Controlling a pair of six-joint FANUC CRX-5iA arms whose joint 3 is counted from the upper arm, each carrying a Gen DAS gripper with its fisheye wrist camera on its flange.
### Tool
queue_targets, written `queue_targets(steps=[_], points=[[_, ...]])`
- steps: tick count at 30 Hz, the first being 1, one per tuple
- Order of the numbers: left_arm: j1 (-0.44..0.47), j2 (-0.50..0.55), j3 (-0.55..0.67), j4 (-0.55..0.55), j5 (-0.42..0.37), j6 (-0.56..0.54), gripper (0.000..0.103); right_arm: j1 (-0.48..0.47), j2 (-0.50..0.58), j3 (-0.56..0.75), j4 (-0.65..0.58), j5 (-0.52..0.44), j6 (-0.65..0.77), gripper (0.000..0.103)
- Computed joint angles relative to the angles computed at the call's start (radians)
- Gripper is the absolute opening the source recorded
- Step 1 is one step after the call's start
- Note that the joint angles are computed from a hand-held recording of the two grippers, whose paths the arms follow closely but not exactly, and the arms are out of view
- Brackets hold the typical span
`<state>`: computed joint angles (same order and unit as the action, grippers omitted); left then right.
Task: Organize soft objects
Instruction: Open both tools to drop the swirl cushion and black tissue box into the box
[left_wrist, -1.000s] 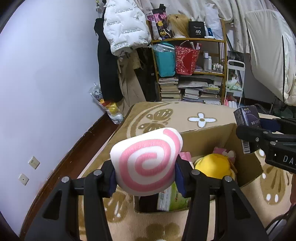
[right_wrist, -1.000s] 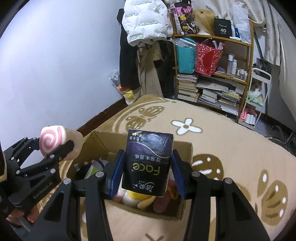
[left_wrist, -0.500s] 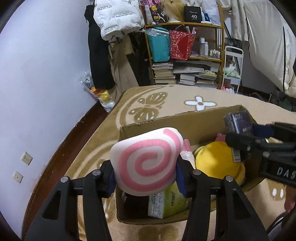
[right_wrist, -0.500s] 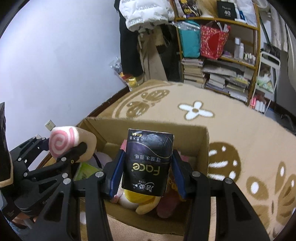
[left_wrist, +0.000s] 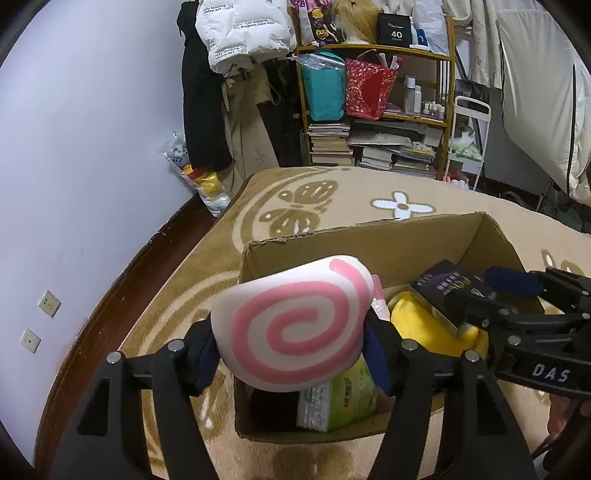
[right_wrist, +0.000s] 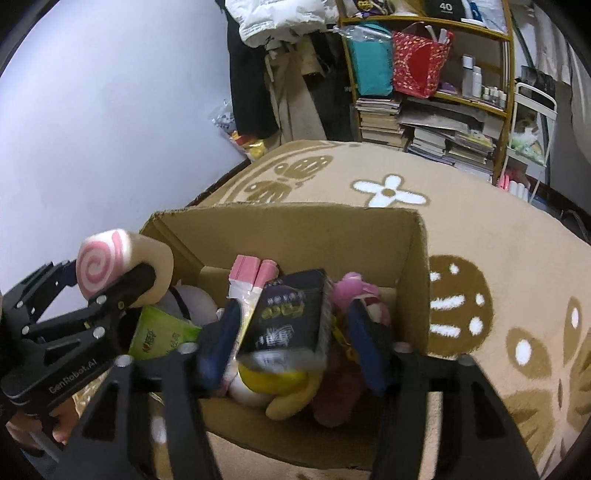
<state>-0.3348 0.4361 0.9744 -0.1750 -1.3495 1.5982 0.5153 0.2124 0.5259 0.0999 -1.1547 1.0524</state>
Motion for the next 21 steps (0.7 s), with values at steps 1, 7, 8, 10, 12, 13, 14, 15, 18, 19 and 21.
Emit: queue_targets(steps=[1, 7, 8, 10, 12, 13, 14, 15, 18, 19, 21], points=[[-0.003, 0.001, 0.006, -0.009, -0.005, 0.005, 0.074, 0.002, -0.006, -0.006, 0.006, 0.004, -0.010, 0.072], [0.009, -0.018, -0.001, 0.001, -0.004, 0.027, 0.081, -0.001, -0.029, -0.015, 0.007, 0.004, -0.036, 0.083], [0.010, -0.021, -0.003, 0.001, -0.004, 0.032, 0.087, -0.001, -0.034, -0.016, 0.008, 0.003, -0.044, 0.084], [0.014, -0.043, -0.032, 0.005, 0.025, 0.044, 0.093, 0.000, -0.041, -0.017, 0.014, 0.003, -0.052, 0.091], [0.018, -0.070, -0.065, 0.013, 0.064, 0.056, 0.100, 0.003, -0.052, -0.024, 0.021, 0.008, -0.061, 0.091], [0.016, -0.076, -0.069, 0.006, 0.071, 0.062, 0.101, 0.005, -0.057, -0.027, 0.026, 0.008, -0.066, 0.091], [0.011, -0.080, -0.065, -0.010, 0.069, 0.072, 0.101, 0.006, -0.061, -0.028, 0.028, 0.007, -0.068, 0.092], [0.007, -0.081, -0.057, -0.026, 0.061, 0.080, 0.101, 0.008, -0.063, -0.026, 0.030, 0.001, -0.070, 0.092], [0.001, -0.093, -0.056, -0.049, 0.044, 0.091, 0.101, 0.014, -0.071, -0.030, 0.039, -0.010, -0.080, 0.097], [0.000, -0.099, -0.060, -0.054, 0.043, 0.092, 0.101, 0.017, -0.077, -0.036, 0.046, -0.008, -0.090, 0.100], [-0.006, -0.118, -0.074, -0.076, 0.042, 0.093, 0.101, 0.019, -0.091, -0.047, 0.044, 0.000, -0.104, 0.101]])
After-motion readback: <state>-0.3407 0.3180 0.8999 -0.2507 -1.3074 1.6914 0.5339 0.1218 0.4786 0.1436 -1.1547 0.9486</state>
